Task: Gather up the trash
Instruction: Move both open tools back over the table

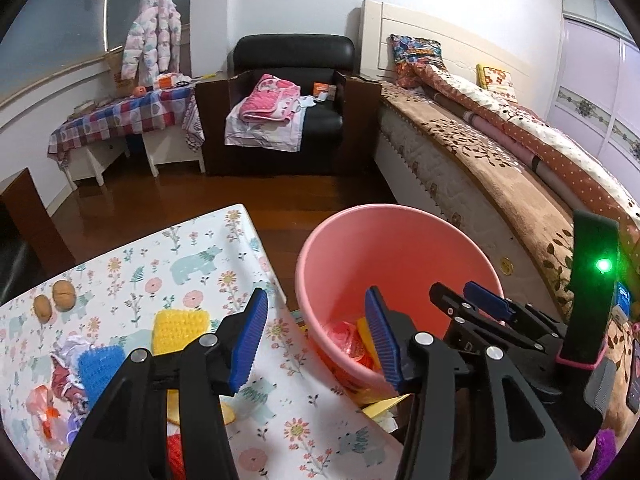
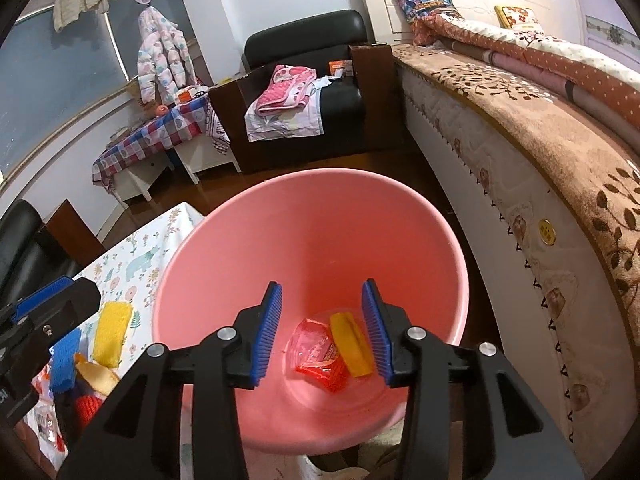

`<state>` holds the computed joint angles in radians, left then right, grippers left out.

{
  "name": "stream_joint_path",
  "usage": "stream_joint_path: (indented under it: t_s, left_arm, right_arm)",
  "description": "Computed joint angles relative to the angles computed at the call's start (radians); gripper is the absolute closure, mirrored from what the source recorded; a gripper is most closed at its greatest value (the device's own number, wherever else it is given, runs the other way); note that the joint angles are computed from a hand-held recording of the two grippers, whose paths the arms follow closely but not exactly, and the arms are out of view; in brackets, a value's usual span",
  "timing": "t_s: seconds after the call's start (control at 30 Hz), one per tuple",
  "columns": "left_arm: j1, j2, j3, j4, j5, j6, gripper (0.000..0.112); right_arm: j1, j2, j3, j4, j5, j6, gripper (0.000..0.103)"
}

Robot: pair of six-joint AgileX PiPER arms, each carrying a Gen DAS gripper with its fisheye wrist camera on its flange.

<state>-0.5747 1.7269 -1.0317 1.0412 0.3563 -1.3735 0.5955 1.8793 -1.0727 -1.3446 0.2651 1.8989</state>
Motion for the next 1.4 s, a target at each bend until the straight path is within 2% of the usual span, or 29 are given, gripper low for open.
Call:
stream_joint_path:
  t_s: [0.47,0.67,0.77,1.03,1.4]
  left_arm:
    - [-0.029,-0.169,0.147,0.119,0.077,-0.16,0.062]
    - [-0.017,-0.246,0.209,0.114,0.095,-0.174,0.062]
    - [-0.004,-0.29,0.251,0.12,0.1,-0.185,0.058]
    - [0.02,-0.389,0.334,0.117,0.123,-0.202,0.057]
    - [0.093,-0.489,0.432,0.097,0.121,-0.186,0.057]
  right_arm:
    - [0.111,-0.066,0.044,-0.018,0.036,0.031,0.06]
    - [0.18,-0.091,0.05,-0.04,0.063,0.057,0.06]
    - [0.215,-0.097,0.049,-0.042,0.078,0.059,0.06]
    - [0.297,-0.1,0.03,-0.012,0.116,0.017,0.06]
    - [0.382,-0.089,0.015,-0.021,0.153,0.028,0.06]
